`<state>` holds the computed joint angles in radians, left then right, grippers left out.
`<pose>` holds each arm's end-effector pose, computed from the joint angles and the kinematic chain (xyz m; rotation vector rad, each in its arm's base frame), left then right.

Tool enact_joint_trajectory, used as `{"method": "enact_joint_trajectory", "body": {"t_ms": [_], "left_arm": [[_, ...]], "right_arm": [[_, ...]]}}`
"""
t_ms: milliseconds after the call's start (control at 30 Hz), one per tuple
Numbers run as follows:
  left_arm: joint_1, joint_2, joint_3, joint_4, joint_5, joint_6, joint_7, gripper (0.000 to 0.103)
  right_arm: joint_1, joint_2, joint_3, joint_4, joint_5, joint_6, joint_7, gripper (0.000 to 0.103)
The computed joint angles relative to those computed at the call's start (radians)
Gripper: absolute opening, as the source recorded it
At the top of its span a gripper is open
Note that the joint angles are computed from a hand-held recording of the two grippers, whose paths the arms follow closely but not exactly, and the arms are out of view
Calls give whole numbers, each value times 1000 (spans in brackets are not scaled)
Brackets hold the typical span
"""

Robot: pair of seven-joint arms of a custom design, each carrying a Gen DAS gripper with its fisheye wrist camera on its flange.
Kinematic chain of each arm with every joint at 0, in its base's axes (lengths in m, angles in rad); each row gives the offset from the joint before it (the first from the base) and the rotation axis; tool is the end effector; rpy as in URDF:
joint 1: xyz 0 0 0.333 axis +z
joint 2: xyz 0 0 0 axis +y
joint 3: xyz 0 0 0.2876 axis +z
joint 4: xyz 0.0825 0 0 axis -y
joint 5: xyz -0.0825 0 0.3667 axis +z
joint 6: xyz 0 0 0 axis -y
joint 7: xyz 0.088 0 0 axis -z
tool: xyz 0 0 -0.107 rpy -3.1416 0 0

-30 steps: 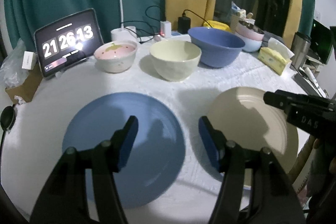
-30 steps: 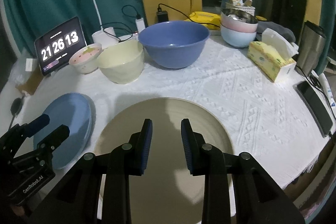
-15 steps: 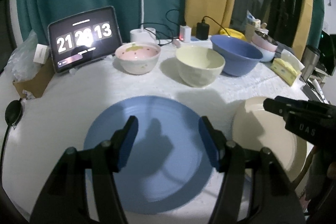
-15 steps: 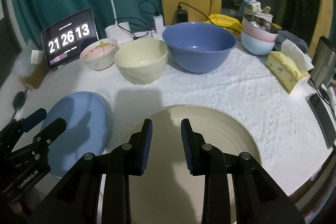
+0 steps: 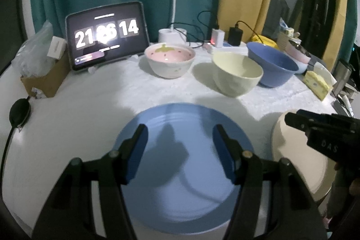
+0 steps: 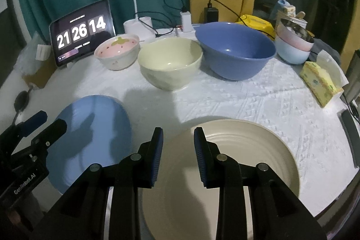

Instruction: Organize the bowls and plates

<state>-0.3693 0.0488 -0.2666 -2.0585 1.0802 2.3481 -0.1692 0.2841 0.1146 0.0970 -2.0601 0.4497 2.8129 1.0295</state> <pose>0.4658 -0.3262 0.4242 -1.9854 1.3136 -0.6668 0.5609 0.2003 0.4315 -2.1704 1.2317 -0.3757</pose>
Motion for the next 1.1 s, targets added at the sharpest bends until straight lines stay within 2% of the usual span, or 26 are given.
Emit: {"method": "enact_joint_trajectory", "body": {"t_ms": [700,1100], "left_arm": [[77,-106,-1,-165,-34,-2,-67,61],[112,-114,8,-226,-91,58,-47,62]], "right_arm": [[55,84,17,76,-107,-48,83,30],[87,144,15,131,-179,-82,138,30]]}}
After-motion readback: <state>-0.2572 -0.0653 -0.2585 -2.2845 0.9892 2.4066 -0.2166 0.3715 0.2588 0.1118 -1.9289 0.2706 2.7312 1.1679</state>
